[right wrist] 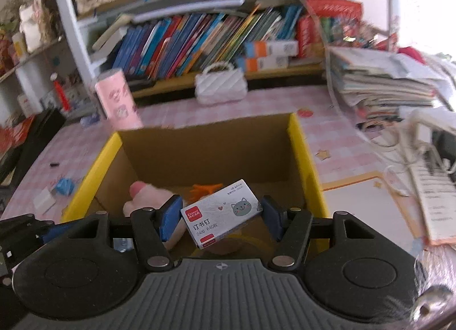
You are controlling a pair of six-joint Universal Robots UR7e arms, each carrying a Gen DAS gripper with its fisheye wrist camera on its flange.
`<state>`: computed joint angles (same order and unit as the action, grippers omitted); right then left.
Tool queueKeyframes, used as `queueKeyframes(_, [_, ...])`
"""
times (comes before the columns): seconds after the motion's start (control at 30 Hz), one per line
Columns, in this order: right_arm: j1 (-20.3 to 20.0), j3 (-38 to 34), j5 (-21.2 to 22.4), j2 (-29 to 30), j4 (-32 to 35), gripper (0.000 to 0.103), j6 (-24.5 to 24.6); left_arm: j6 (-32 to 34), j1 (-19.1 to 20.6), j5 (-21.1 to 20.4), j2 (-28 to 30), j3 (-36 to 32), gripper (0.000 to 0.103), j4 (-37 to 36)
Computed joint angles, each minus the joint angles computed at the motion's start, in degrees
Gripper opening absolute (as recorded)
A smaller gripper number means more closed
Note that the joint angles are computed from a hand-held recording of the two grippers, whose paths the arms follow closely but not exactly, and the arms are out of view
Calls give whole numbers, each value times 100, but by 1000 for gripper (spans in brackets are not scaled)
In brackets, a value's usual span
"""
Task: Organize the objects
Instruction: 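Lower the toy car and staple box into the yellow box and open both tools, then withdraw both open tools up out of the yellow box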
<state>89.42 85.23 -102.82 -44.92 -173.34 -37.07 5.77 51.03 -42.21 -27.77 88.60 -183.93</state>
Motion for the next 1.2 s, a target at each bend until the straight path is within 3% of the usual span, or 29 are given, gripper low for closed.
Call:
queueKeyframes(0.2, [26,-330,-142,156,755,58,-10,29,-14,6,17,11,61,38])
queueKeyframes(0.6, [88,-524,-281,295,1162,58,-267,122,-70,19,-38,192,70,-254])
queueKeyframes(0.93, [125,-315,-332,257,811,60,-358,161,-158,111,-162,459,76,-648])
queueKeyframes(1.03, [135,-57,-252,155,367,67,-438,189,-194,100,-208,569,79,-804])
queueKeyframes(1.2, [162,451,-128,-70,-419,67,-654,300,-278,92,-294,810,81,-1233])
